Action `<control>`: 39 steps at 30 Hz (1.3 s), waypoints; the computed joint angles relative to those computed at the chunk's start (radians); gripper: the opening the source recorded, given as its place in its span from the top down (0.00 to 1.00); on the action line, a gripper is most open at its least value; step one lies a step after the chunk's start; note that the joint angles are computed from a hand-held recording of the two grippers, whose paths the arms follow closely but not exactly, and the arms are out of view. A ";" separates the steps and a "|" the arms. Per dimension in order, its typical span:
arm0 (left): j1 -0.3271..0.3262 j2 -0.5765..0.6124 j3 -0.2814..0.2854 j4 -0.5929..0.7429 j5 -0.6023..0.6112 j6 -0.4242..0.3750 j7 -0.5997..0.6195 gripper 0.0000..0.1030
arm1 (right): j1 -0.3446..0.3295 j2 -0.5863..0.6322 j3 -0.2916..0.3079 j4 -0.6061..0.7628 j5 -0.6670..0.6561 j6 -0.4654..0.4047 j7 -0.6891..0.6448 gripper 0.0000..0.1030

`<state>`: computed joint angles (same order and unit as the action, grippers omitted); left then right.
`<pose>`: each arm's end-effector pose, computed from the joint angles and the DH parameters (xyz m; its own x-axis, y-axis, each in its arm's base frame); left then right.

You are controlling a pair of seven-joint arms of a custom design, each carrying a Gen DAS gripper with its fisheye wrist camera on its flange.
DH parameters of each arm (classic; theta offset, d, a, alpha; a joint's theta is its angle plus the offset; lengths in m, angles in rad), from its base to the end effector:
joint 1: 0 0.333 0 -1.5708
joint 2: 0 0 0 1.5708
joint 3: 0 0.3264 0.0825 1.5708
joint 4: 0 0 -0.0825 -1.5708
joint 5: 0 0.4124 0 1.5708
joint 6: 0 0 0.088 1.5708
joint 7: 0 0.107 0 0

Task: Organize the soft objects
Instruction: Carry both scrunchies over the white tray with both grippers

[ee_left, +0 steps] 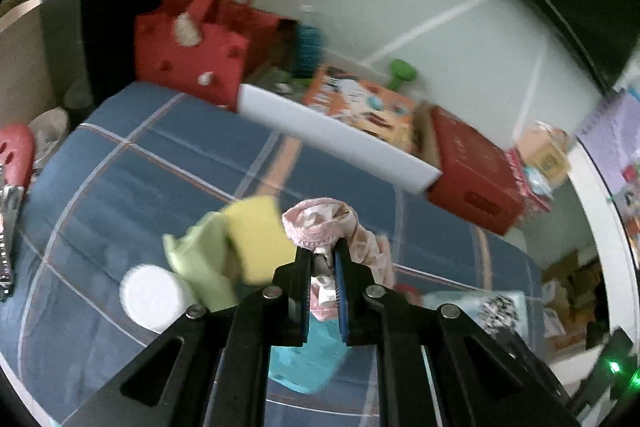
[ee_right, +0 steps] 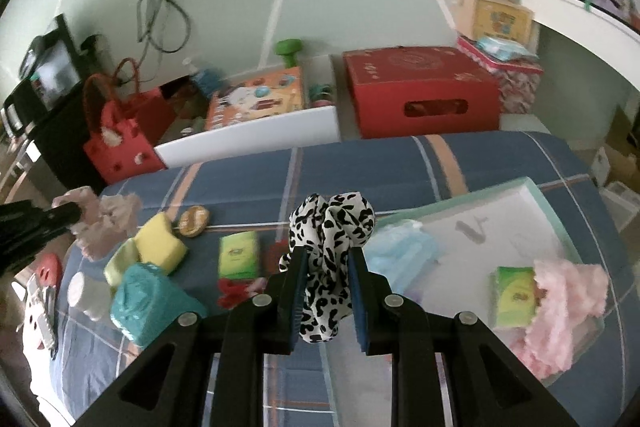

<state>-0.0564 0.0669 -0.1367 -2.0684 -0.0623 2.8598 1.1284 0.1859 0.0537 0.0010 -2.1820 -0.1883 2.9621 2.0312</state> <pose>0.6225 -0.1167 0.4807 0.1762 -0.9242 0.3388 -0.7422 -0.3508 -0.5710 0.5985 0.1260 0.4425 -0.0413 -0.9867 -0.1571 -0.7495 0.1346 -0.6482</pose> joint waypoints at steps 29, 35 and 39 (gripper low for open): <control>-0.125 0.288 -0.190 0.241 -0.218 -0.001 0.437 0.90 | -0.136 -0.014 -0.111 -0.081 -0.272 0.057 0.421 0.78; -0.130 0.341 -0.203 0.276 -0.217 0.008 0.469 0.90 | -0.148 -0.007 -0.099 -0.078 -0.257 0.055 0.401 0.78; -0.140 0.371 -0.195 0.295 -0.201 0.003 0.463 0.90 | -0.147 0.000 -0.091 -0.075 -0.227 0.050 0.368 0.78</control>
<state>-0.1964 0.4377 -0.3319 -1.7736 -0.2631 2.8625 1.5916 0.0388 0.0535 -0.0903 -2.2571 -0.4154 3.0122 2.3987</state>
